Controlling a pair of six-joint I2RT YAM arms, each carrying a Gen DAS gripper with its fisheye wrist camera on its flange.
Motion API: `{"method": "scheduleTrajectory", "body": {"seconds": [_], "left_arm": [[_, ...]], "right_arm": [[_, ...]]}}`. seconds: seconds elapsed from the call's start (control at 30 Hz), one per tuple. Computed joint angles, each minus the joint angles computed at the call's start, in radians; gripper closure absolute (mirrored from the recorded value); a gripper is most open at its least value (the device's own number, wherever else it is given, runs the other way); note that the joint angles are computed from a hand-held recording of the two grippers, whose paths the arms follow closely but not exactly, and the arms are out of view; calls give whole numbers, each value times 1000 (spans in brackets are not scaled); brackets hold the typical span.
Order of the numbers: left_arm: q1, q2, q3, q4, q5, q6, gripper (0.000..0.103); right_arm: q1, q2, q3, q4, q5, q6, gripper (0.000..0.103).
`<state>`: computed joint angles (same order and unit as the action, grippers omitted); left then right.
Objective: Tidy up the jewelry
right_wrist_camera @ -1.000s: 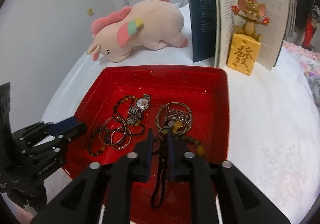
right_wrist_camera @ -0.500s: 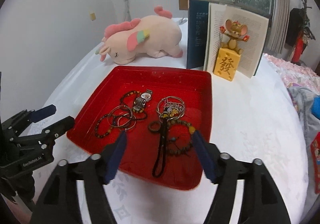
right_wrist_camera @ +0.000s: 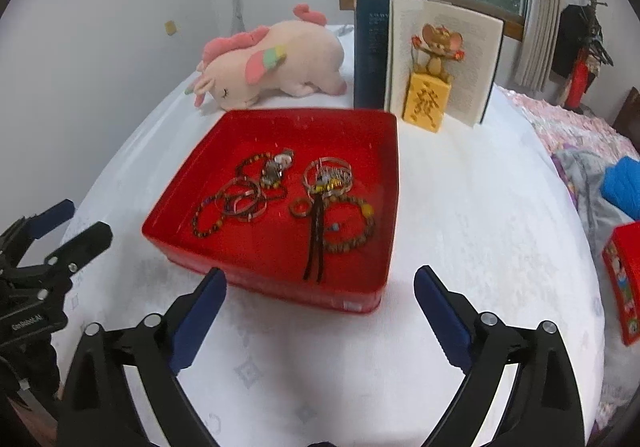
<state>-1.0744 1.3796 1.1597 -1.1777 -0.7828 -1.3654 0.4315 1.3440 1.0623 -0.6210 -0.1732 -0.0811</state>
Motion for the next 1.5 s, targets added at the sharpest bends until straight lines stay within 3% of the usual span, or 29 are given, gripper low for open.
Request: {"method": "scheduleTrajectory", "body": {"seconds": [0.13, 0.37, 0.93, 1.5], "left_arm": [[-28, 7, -17, -32, 35, -70, 3], [-6, 13, -70, 0, 114, -82, 3], [144, 43, -93, 115, 250, 84, 3], [165, 37, -121, 145, 257, 102, 3]], "right_arm": [[-4, -39, -54, 5, -20, 1, 6], [-4, -46, -103, 16, -27, 7, 6], [13, 138, 5, -42, 20, 50, 6], [19, 145, 0, -23, 14, 70, 6]]}}
